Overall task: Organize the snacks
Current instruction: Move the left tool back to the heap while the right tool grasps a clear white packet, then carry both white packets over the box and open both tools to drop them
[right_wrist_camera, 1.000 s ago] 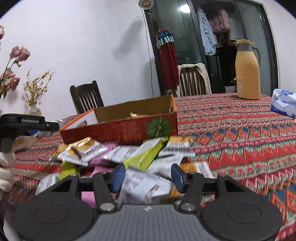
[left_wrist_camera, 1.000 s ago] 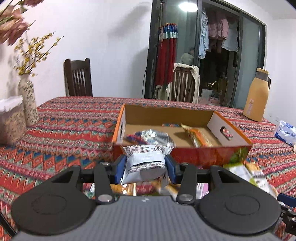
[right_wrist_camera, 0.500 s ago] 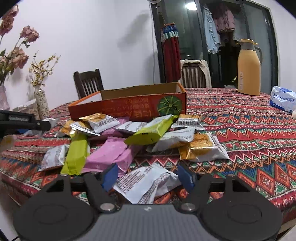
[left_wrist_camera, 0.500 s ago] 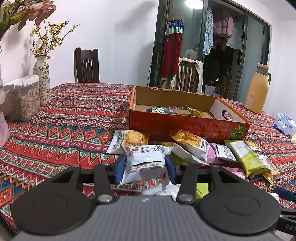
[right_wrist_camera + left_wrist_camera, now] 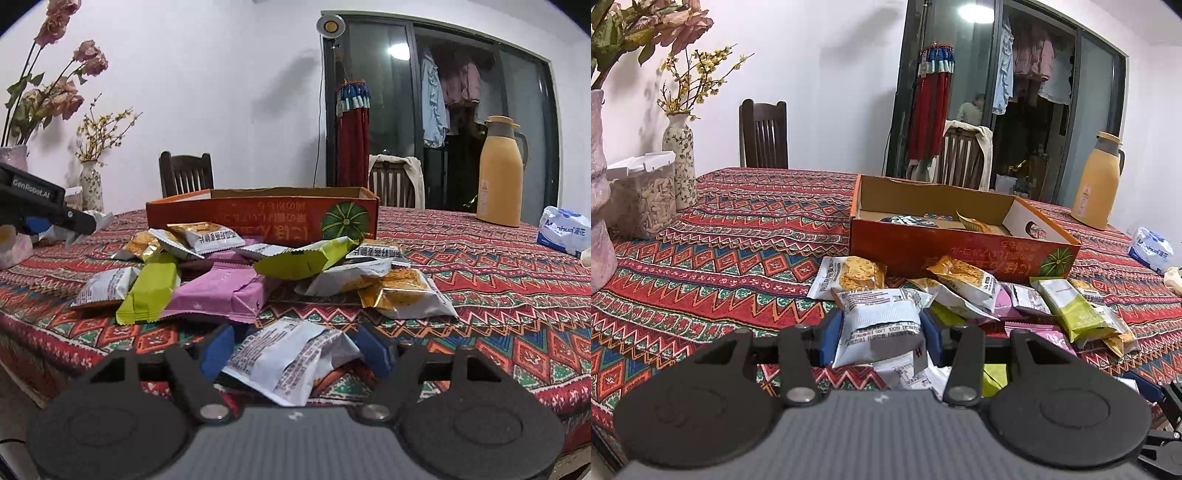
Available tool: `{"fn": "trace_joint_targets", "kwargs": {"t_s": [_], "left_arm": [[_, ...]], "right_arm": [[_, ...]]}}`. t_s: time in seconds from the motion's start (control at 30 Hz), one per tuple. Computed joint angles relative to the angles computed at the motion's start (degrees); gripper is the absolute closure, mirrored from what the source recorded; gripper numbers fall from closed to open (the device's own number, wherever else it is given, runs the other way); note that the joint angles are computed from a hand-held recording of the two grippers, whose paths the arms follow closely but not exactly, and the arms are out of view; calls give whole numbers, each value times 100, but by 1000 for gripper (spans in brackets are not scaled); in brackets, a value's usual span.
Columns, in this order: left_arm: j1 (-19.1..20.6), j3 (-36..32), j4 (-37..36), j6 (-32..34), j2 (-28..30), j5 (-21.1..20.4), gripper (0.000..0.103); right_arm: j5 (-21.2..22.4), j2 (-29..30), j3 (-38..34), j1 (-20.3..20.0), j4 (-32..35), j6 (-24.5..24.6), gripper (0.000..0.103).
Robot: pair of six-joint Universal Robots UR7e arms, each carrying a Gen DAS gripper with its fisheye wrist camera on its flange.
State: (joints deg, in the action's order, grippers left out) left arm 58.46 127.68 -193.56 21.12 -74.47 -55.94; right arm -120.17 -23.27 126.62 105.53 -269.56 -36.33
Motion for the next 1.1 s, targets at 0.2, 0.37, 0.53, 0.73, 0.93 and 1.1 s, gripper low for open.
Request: {"fn": "trace_joint_targets", "kwargs": {"t_s": [0.2, 0.37, 0.53, 0.73, 0.93, 1.1], "left_arm": [[-7, 25, -19, 3, 24, 5, 56], [-6, -9, -21, 53, 62, -53, 56], [-10, -259, -81, 164, 279, -114, 56], [-118, -826, -202, 417, 754, -150, 56], [-180, -1740, -96, 628, 1452, -22, 56], [-119, -2697, 132, 666, 2122, 56, 56]], "right_arm": [[149, 32, 74, -32, -268, 58, 54], [282, 59, 60, 47, -426, -117, 55], [397, -179, -7, 121, -418, -267, 55], [472, -772, -421, 138, 517, -215, 55], [812, -1181, -1262, -6, 1844, -148, 55], [890, -1296, -2310, -108, 3115, -4, 55]]}}
